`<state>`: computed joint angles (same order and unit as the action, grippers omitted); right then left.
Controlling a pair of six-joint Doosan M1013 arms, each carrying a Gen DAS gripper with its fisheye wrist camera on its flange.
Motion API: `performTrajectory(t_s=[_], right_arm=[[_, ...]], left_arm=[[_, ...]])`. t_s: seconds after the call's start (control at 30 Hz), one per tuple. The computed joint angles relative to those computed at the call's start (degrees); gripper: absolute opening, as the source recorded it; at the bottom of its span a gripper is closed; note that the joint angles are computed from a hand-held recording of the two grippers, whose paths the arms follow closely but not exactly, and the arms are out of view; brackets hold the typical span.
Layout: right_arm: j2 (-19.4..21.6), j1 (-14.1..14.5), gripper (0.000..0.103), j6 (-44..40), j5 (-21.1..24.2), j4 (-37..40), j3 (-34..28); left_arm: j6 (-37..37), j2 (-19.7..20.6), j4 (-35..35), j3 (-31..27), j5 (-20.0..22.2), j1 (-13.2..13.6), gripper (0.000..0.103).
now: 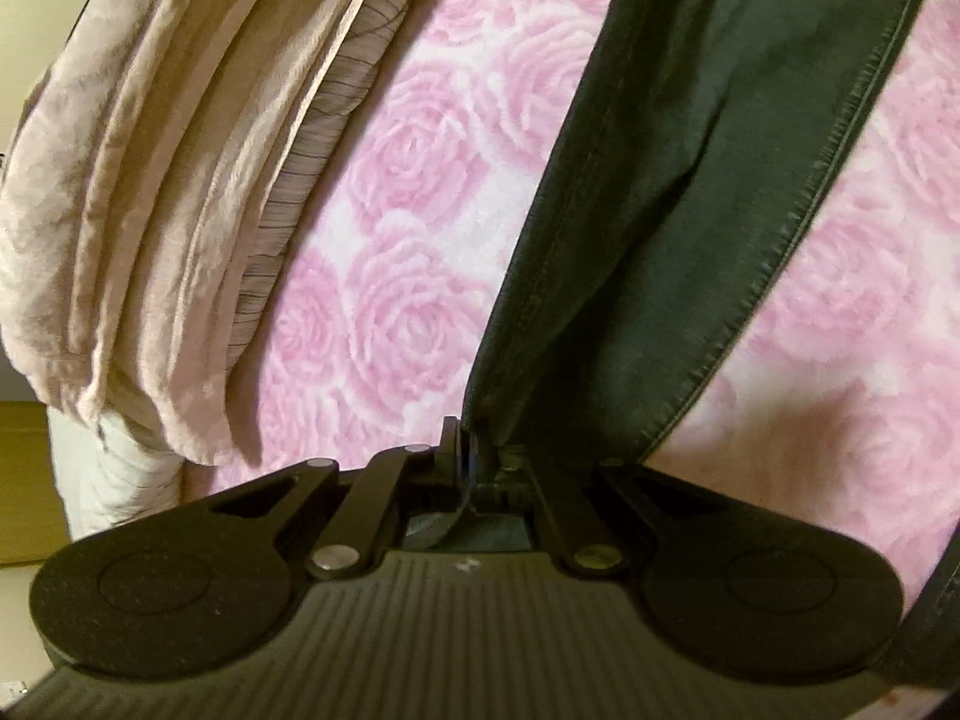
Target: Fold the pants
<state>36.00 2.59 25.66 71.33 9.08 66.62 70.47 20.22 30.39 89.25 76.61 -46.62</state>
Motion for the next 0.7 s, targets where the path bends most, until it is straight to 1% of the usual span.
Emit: performTrajectory(t_s=[0.07, 0.13, 0.23, 0.3, 0.33, 0.4, 0.47, 0.53, 0.6, 0.67, 0.7], right_arm=[[-1.8, -0.1, 0.0, -1.9, -1.4, 0.1, 1.7], [-4.3, -0.7, 0.0, -3.0, -4.5, 2.0, 4.3], [-9.8, -2.0, 0.0, -7.9, -10.5, 6.2, 9.9], [-14.4, -3.3, 0.0, -13.1, -14.9, 10.1, 14.8], [-17.1, -4.2, 0.0, -15.8, -17.1, 12.2, 17.7], [-22.5, -6.1, 0.0, -20.8, -21.0, 16.2, 23.8], [-27.6, -8.0, 0.0, -23.8, -23.9, 18.3, 29.6], [-33.3, -10.5, 0.0, -26.3, -26.2, 19.7, 36.0], [-38.6, -12.8, 0.0, -26.0, -28.2, 19.3, 42.3], [-41.8, -13.8, 0.0, -22.3, -30.1, 15.5, 47.5], [-42.9, -13.9, 0.0, -20.8, -31.3, 13.0, 50.0]], left_arm=[[-0.8, -0.1, 1.2, -0.2, 1.0, -0.8, 0.0], [-2.3, -0.4, 2.8, -0.6, 2.4, -1.7, 0.0], [-6.1, -1.5, 5.9, -1.2, 4.6, -3.8, 0.0], [-9.3, -2.8, 7.0, -1.1, 6.2, -6.1, 0.0], [-10.6, -3.5, 7.1, -0.9, 6.8, -7.4, 0.0], [-13.8, -4.9, 6.1, -0.4, 9.0, -10.9, 0.0], [-17.1, -6.2, 3.9, 0.0, 10.6, -14.7, 0.0], [-21.2, -7.3, 0.7, 0.6, 10.9, -18.7, 0.0], [-25.2, -7.6, -3.4, 1.1, 10.8, -22.4, 0.0], [-26.4, -6.8, -7.3, 2.2, 9.6, -25.1, 0.0], [-26.8, -6.2, -8.9, 3.2, 8.2, -26.2, 0.0]])
